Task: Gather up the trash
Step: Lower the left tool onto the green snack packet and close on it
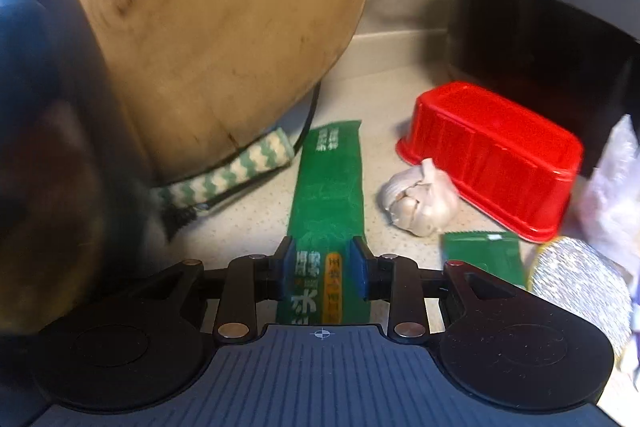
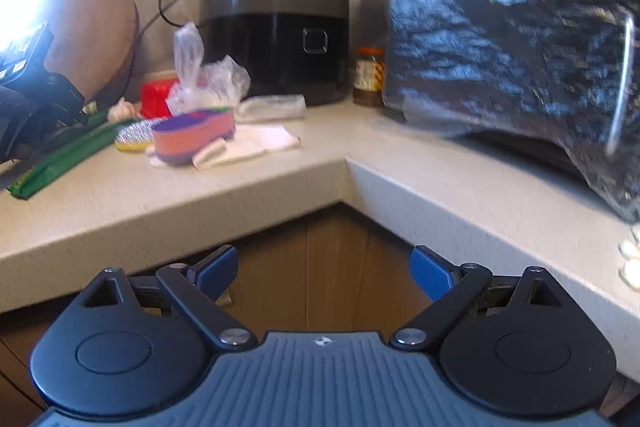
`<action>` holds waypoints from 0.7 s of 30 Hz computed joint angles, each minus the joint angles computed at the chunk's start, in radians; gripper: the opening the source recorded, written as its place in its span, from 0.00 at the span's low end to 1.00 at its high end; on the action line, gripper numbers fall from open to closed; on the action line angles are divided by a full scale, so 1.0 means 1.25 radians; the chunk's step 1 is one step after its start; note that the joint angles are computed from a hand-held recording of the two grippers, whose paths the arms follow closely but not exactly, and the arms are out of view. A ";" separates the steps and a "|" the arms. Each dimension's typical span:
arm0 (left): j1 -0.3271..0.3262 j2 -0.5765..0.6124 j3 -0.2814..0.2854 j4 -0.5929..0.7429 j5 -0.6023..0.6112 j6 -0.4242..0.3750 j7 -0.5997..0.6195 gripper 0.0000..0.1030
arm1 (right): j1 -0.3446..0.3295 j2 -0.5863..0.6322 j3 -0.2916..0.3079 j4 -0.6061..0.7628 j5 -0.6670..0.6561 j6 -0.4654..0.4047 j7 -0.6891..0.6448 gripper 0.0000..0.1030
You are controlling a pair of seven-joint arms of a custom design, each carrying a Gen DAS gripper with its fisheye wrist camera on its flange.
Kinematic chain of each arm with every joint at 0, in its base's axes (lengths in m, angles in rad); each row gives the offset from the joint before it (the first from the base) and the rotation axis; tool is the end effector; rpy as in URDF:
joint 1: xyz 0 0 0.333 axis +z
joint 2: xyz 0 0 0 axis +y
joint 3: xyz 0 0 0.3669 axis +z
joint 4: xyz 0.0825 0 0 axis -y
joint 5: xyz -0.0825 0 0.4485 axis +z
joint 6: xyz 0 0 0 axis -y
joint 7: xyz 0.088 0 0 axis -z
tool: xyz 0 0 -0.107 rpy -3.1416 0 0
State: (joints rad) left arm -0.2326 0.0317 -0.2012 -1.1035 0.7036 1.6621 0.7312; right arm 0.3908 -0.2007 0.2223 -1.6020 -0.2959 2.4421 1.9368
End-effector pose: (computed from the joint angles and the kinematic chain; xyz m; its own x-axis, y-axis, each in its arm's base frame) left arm 0.5597 -0.1847 0.9341 0.5229 -0.8519 -0.0279 -0.5685 -0.3241 -0.7562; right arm 0.4583 0.3485 0.8846 0.3687 -0.9294 0.0152 -0.4351 -0.1871 -0.8807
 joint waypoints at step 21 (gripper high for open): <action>0.007 -0.090 -0.021 -0.105 -0.077 0.039 0.117 0.12 | 0.022 0.067 -0.008 0.063 0.032 -0.014 0.034 0.91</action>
State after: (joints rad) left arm -0.2234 -0.0808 -0.2280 -1.2353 0.6072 1.7114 0.8772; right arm 0.4188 -0.1172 0.2118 -1.5229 -0.2560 2.4244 1.9793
